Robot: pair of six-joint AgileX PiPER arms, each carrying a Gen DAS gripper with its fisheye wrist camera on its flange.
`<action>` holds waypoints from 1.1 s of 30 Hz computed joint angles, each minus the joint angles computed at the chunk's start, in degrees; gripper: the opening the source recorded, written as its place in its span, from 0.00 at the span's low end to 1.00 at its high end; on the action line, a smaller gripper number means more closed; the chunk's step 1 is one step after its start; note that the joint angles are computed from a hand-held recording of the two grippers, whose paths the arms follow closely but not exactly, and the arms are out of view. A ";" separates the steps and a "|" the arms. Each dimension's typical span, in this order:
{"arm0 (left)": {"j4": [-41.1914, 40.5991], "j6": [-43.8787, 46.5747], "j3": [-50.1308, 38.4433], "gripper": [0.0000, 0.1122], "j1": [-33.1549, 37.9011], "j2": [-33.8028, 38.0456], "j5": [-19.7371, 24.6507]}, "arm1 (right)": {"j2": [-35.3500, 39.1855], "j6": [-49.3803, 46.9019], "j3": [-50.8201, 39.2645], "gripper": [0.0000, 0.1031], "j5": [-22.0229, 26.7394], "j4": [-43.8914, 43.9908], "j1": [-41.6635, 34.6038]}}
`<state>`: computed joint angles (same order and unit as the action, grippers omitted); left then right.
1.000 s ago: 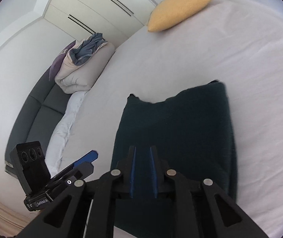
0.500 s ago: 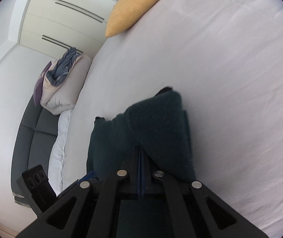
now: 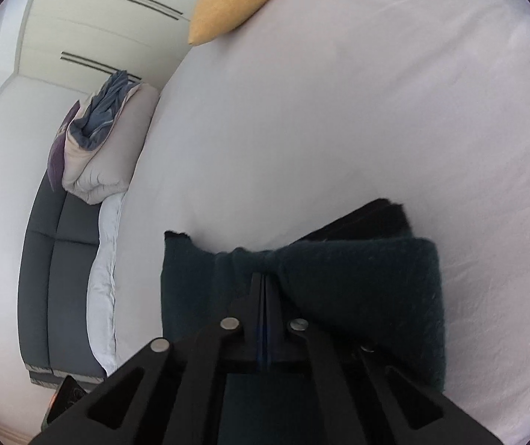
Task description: Fold small clothes
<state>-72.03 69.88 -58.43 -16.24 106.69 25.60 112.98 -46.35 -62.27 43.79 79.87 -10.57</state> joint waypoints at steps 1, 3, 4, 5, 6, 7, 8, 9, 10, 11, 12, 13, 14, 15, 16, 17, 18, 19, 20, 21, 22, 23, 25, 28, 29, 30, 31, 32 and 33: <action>-0.60 0.96 -0.89 0.29 0.45 0.92 0.45 | -0.42 -1.26 0.64 0.00 -0.73 1.15 -0.48; -3.52 4.31 0.23 0.29 -0.17 0.61 -0.99 | -3.06 -1.09 2.27 0.00 -4.60 0.67 -0.01; -4.72 5.46 0.74 0.29 -0.61 0.36 -1.84 | -4.46 0.12 2.80 0.00 -6.20 -0.30 0.71; -6.37 7.29 2.02 0.29 -0.77 -0.29 -2.79 | -6.23 1.69 3.11 0.01 -7.43 -1.81 1.96; -7.61 8.30 2.38 0.29 -0.61 -0.35 -2.67 | -7.01 2.05 2.82 0.09 -6.86 -2.44 3.08; -8.67 9.16 2.83 0.29 -0.32 -0.50 -2.27 | -6.96 1.79 1.69 0.13 -4.35 -2.62 4.36; -9.57 10.03 3.00 0.29 -0.05 -0.41 -1.86 | -6.99 2.74 0.35 0.16 -2.91 -3.60 6.07; -9.91 10.29 3.16 0.29 0.08 -0.51 -1.67 | -7.12 3.38 -0.92 0.16 -2.38 -4.77 8.26; -10.00 10.32 3.20 0.29 0.15 -0.49 -1.60 | -7.09 3.55 -1.73 0.18 -2.15 -5.57 9.96; -10.16 10.55 3.43 0.29 0.14 -0.62 -1.70 | -6.79 4.30 -2.36 0.20 -2.14 -6.77 11.39; -10.52 11.19 3.71 0.29 0.09 -0.77 -1.87 | -6.14 6.29 -2.83 0.21 -3.23 -8.90 12.60; -11.29 12.56 3.88 0.29 0.11 -0.67 -2.01 | -5.12 7.69 -2.24 0.25 -5.15 -9.95 13.07; -12.83 14.75 4.51 0.29 0.14 -0.84 -2.02 | -4.28 6.81 -1.07 0.15 -5.29 -8.70 12.04; -14.08 16.78 4.91 0.29 0.39 -0.67 -1.58 | -3.38 4.08 0.92 0.03 -3.79 -5.16 9.48; -15.12 18.28 5.22 0.29 0.90 -0.51 -0.77 | -3.45 -0.32 4.07 0.00 -1.90 -0.13 6.57; -14.80 18.22 5.26 0.29 1.47 -0.43 0.16 | -4.79 -2.89 6.70 0.00 -0.62 2.61 4.77; -13.19 16.78 5.42 0.29 1.78 -1.03 0.39 | -7.25 -4.12 9.01 0.00 -0.74 3.05 4.00; -11.63 15.35 6.09 0.29 1.80 -2.38 -0.12 | -10.36 -5.43 11.55 0.06 -0.54 3.09 3.15; -10.17 13.83 6.92 0.29 1.74 -4.01 -0.68 | -13.96 -9.04 15.44 0.21 1.96 5.02 1.41; -10.52 14.24 8.72 0.29 2.13 -6.42 -0.22 | -17.00 -11.83 18.99 0.29 4.06 6.47 -0.05; -11.23 15.42 10.08 0.29 2.65 -7.95 0.89 | -20.27 -14.04 22.66 0.34 5.44 7.40 -1.34; -12.35 17.54 12.18 0.29 2.90 -9.74 1.44 | -22.78 -15.97 26.25 0.34 7.27 8.00 -2.43; -13.64 20.16 14.35 0.29 2.94 -10.51 1.45 | -24.73 -19.02 32.07 0.34 10.61 8.45 -3.17; -18.36 26.13 18.55 0.29 2.51 -11.61 0.03 | -25.70 -22.28 38.13 0.27 6.94 7.23 -2.15; -17.78 25.72 19.08 0.29 2.94 -12.09 0.37 | -25.02 -25.77 40.51 0.16 8.21 7.67 -4.59; -16.79 25.18 19.78 0.29 3.18 -13.07 0.16 | -24.88 -27.97 42.06 0.10 8.95 7.18 -7.28; -16.04 24.80 20.16 0.29 3.13 -13.58 -0.34 | -24.46 -29.86 43.57 0.00 10.45 6.06 -11.49; -15.57 24.96 20.86 0.29 3.00 -14.11 -1.00 | -23.65 -31.36 44.26 0.00 12.25 5.12 -14.98; -15.93 25.83 21.43 0.29 2.94 -14.31 -1.38 | -23.67 -32.73 45.14 0.00 13.90 3.38 -19.05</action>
